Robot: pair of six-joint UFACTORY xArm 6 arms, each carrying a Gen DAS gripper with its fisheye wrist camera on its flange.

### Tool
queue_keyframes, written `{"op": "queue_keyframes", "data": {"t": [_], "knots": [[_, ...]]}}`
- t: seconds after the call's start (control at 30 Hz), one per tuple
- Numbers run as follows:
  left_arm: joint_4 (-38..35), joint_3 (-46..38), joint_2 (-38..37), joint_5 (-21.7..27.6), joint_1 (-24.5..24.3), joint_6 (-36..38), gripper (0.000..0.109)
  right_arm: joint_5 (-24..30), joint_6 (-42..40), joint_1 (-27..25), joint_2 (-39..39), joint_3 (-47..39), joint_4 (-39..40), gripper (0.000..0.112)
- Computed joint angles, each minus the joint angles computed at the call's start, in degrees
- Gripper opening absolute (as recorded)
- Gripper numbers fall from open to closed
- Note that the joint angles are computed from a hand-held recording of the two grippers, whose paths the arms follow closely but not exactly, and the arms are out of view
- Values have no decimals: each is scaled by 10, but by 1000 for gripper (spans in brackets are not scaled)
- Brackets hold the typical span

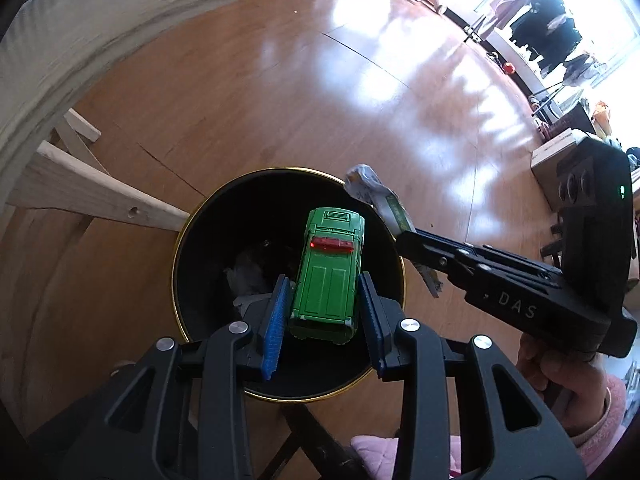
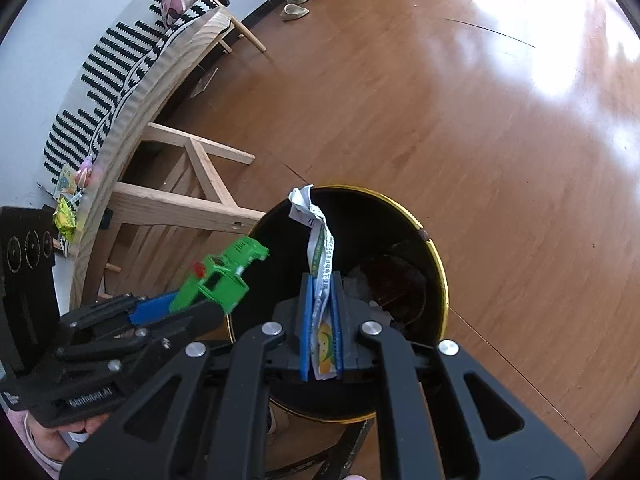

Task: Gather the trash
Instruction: 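Carry the toy car and carton strip over the black bin with both grippers, then open both grippers to drop the car and strip into the bin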

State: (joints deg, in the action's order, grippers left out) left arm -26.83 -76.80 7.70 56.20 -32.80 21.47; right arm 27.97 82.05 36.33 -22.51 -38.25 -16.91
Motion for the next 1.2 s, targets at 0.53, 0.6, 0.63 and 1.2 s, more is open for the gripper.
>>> {"op": "queue_keyframes", "data": {"t": [0.53,0.6,0.63,1.2], "knots": [[-36,-20,-45,-49,45,-18,97,86,125,-15,-37,-19,-100,97],[-47,-33,-55,-41,66,-11,97,107,122,-8,-18,-43,-119,97],[-58,-36,-62,-42,81,-4,97,121,112,-4,-1,-62,-124,97],[88,12,-133,-123,347,-193,97,153,-139,45,367,-526,-108,97]]}}
